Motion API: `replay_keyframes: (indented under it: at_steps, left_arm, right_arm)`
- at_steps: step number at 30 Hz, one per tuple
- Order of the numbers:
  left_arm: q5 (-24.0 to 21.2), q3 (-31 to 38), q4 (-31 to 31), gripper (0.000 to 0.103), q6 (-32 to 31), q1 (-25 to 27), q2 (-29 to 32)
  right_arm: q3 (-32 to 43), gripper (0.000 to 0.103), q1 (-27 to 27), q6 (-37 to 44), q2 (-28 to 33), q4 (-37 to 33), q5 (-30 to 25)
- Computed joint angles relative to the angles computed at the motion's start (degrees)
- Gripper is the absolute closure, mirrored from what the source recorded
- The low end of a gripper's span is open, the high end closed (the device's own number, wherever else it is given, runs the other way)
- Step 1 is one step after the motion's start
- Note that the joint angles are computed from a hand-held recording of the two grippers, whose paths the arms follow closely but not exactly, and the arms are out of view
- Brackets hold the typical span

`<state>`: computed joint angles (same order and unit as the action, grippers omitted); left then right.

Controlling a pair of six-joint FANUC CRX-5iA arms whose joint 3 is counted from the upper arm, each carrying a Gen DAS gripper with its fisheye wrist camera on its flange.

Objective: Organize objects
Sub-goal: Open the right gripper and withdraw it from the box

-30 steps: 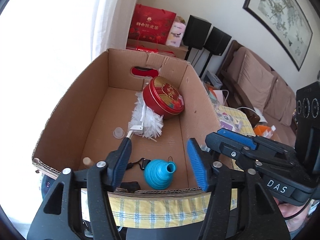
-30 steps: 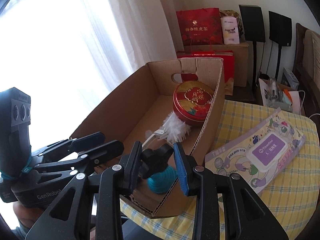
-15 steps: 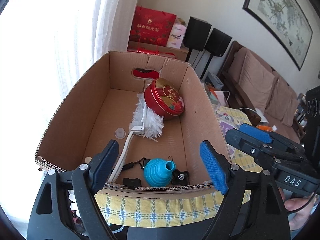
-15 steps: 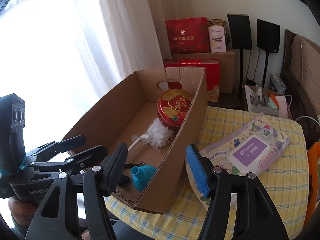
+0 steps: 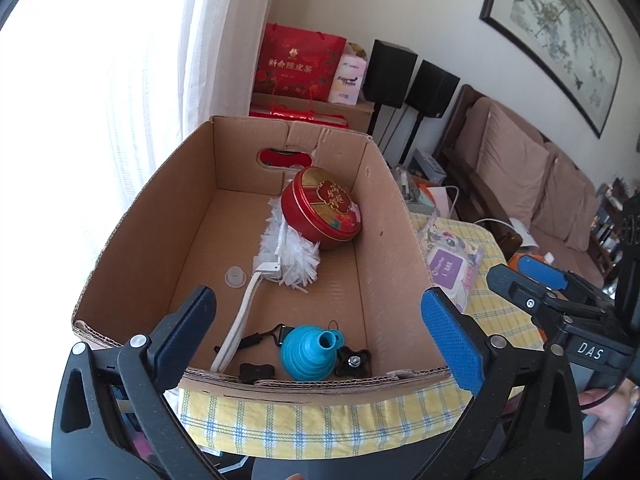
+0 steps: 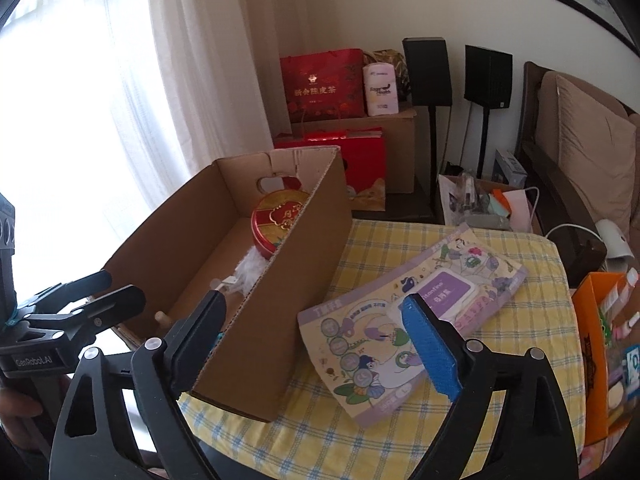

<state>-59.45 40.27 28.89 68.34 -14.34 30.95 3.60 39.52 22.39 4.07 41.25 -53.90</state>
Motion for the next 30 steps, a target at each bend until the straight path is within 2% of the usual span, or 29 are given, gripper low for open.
replay_keyframes:
  at_steps: [2, 12, 22, 26, 30]
  left_arm:
    - [0.11, 0.09, -0.13, 0.0, -0.06, -0.34, -0.07]
    - [1.93, -0.68, -1.53, 0.0, -0.52, -2.3, -1.16]
    - [4.09, -4.07, 4.26, 0.0, -3.47, -3.97, -1.93]
    - [2.86, -4.65, 7.07, 0.0, -5.56, -5.03, -1.5]
    - [4.82, -8.67, 10.05, 0.0, -9.16, -6.48, -3.05]
  right_arm:
    - [-1.1, 0.001, -0.04, -1.17, -0.74, 0.98, -0.33]
    - [-5.35, 0.0, -0.5, -4.78, -4.36, 3.21, -2.12]
    - [-9.94, 0.001, -1.57, -7.11, -8.66, 3.65, -3.55]
    - [-12.01, 0.0, -2.68, -8.08, -10.69, 3.43, -3.55]
    - [-13.41, 0.0, -4.38, -7.7, -12.28, 1.94, -3.3]
